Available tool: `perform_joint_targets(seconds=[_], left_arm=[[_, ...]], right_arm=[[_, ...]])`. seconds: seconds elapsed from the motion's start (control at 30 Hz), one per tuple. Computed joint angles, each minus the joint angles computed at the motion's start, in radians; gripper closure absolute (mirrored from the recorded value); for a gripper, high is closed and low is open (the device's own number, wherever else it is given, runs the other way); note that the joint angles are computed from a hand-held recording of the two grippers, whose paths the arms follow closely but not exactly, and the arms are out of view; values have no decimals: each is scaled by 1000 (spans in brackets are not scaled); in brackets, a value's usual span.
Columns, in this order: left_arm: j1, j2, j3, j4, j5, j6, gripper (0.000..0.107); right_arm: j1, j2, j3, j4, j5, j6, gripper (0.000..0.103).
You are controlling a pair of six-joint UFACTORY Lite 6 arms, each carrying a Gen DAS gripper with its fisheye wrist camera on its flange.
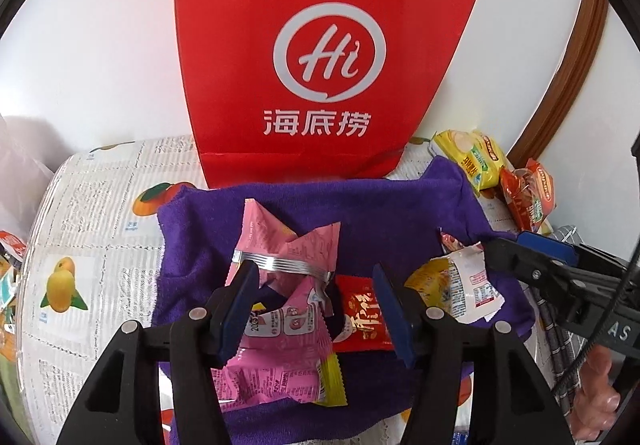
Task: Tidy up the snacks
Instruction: 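Lower the white sachet onto the towel with the right tool while the left tool releases the red packet, then grasp the green snack bag with the left tool while the right tool grasps the blue packet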
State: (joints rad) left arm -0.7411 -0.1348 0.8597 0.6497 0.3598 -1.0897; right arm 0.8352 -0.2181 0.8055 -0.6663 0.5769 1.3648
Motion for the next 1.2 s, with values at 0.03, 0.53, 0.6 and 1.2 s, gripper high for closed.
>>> perform_joint_targets(seconds=[0.03, 0.53, 0.6, 1.2], left_arm=[[1, -10, 3, -21, 13, 21, 50], [-200, -274, -77, 9, 212, -93, 47], [-267, -310, -112, 39, 239, -159, 44], [-945, -314, -357, 239, 379, -786, 33]], right_arm=[[21, -9, 2, -14, 19, 19, 44], [746, -328, -298, -152, 497, 680, 45], [858, -322, -307, -134, 561, 774, 44], [1441, -253, -377, 99, 726, 1312, 44]])
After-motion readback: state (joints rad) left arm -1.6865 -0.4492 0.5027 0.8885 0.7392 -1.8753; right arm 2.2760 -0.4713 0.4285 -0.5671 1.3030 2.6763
